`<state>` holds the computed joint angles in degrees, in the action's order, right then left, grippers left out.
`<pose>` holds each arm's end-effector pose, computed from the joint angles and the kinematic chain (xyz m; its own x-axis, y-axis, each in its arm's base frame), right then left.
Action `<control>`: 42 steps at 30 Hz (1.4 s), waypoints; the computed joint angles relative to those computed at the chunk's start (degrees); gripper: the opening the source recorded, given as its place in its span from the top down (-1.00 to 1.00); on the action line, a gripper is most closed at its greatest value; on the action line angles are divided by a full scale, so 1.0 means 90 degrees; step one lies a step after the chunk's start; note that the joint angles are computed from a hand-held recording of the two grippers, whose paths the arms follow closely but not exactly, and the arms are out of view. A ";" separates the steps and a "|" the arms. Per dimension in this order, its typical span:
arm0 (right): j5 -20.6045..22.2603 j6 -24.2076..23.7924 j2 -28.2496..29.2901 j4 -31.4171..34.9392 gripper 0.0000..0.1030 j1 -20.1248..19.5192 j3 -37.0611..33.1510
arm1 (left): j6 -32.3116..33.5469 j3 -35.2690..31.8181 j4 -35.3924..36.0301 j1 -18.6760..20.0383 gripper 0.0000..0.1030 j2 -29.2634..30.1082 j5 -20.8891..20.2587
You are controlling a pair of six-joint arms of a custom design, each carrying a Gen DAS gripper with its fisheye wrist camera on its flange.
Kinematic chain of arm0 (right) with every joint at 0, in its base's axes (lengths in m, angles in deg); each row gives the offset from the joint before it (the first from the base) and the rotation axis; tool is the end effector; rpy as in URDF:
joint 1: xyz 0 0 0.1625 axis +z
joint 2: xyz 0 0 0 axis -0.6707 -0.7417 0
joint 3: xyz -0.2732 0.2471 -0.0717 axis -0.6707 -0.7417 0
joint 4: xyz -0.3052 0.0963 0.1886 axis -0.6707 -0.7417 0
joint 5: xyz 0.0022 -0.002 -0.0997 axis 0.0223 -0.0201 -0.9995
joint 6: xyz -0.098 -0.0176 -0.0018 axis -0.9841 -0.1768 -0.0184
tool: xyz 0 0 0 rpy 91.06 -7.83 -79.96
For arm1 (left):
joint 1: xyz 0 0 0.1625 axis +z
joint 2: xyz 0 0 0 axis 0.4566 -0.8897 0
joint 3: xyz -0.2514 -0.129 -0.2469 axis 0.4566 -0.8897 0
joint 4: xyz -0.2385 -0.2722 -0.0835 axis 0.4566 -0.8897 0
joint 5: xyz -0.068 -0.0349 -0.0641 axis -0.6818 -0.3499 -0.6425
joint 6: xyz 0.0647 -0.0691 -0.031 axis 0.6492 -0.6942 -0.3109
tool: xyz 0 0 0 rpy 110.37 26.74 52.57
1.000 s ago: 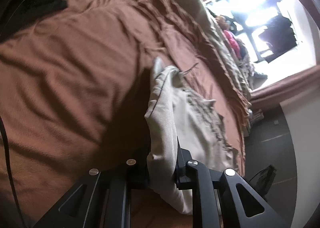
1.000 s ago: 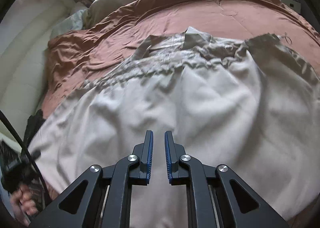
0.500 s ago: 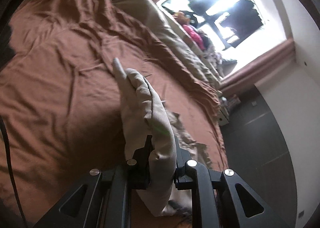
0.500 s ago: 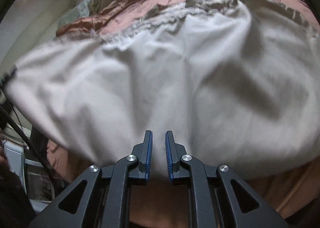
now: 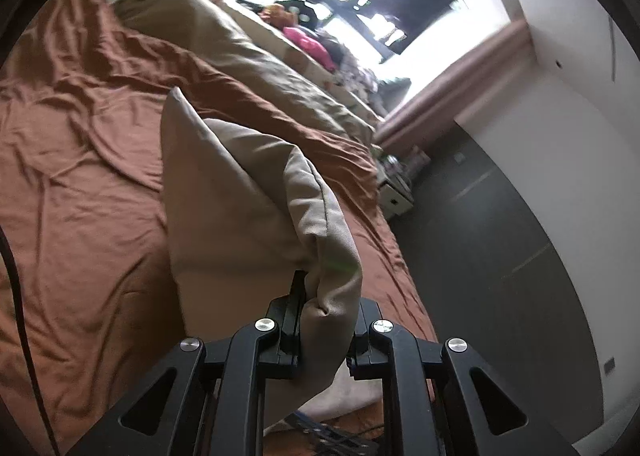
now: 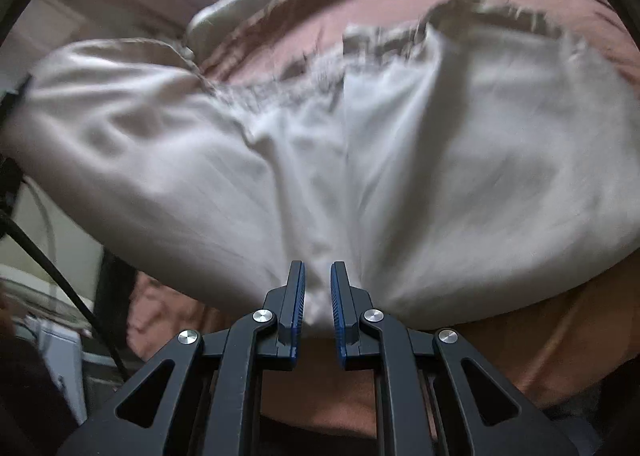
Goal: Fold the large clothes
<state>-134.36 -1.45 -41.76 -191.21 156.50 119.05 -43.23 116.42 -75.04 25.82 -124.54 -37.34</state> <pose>0.3999 -0.5876 0.0581 -0.9527 -0.2948 0.0738 -0.2999 0.8725 -0.3857 -0.1688 -0.5247 0.5046 -0.9991 0.0054 -0.0416 0.0354 0.6398 -0.7677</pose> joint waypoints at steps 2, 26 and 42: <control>0.0154 -0.0038 -0.0334 -0.0243 0.76 -0.0075 0.0257 | 0.0041 -0.0178 0.0036 -0.0061 0.69 0.0231 -0.0065; -0.0094 0.0466 -0.2852 -0.2319 -0.20 -0.1417 0.3428 | 0.0252 -0.1806 0.1125 -0.0083 0.63 0.3497 -0.1344; 0.0136 0.0072 -0.2176 -0.1436 -0.20 -0.1450 0.2248 | 0.0296 -0.1112 0.1393 0.0245 -0.47 0.2405 -0.0681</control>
<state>-133.14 -0.80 -61.34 -204.13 143.45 139.28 -40.57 106.41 -62.50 28.02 -102.90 -43.48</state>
